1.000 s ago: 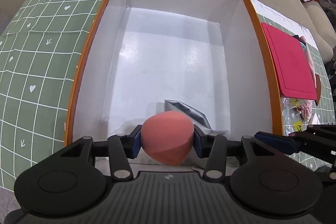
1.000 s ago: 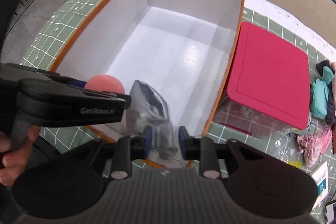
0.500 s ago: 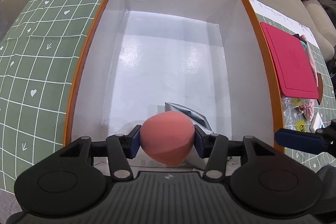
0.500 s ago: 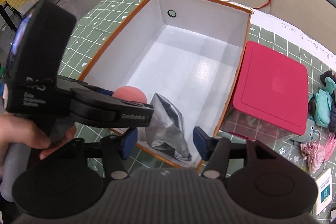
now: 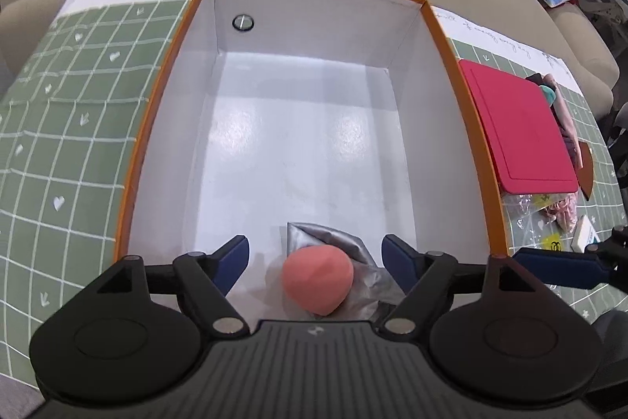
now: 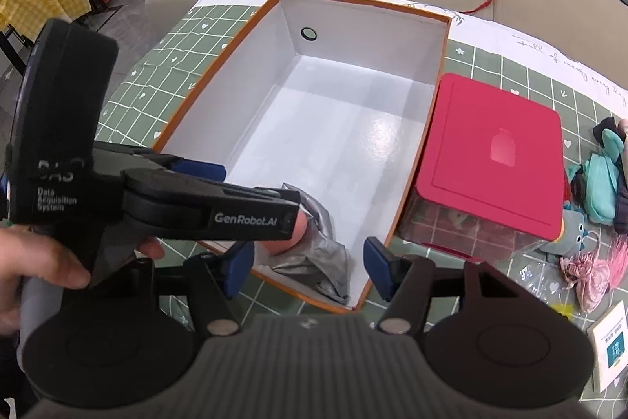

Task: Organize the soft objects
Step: 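Move the right gripper to the pink silk pouch and grasp it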

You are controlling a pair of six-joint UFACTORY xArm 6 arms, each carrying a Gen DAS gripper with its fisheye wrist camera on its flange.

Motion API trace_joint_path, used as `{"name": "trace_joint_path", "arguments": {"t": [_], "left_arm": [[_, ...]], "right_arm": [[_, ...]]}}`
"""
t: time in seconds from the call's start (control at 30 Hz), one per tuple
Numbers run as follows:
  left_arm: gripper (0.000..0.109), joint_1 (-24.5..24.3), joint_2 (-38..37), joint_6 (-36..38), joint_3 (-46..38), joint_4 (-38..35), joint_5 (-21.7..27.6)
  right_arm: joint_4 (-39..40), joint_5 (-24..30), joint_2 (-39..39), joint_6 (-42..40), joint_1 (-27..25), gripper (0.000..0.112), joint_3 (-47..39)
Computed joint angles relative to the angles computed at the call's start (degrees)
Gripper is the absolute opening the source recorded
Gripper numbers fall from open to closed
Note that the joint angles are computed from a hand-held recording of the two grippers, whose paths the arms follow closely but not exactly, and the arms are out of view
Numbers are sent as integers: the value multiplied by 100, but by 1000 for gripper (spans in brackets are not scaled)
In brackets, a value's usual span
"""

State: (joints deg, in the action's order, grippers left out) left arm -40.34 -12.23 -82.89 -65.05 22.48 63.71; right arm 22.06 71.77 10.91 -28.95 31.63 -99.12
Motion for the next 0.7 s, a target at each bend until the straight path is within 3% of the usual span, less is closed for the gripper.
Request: {"name": "trace_joint_path", "arguments": {"t": [0.2, 0.37, 0.7], "left_arm": [[92, -69, -118, -204, 8, 298, -283], [92, -233, -32, -381, -395, 652, -83], [92, -553, 451, -358, -1463, 974, 273]], "right_arm": [[45, -78, -98, 8, -65, 65, 89], [281, -56, -209, -115, -280, 67, 77], [278, -636, -282, -68, -1411, 72, -171]]}}
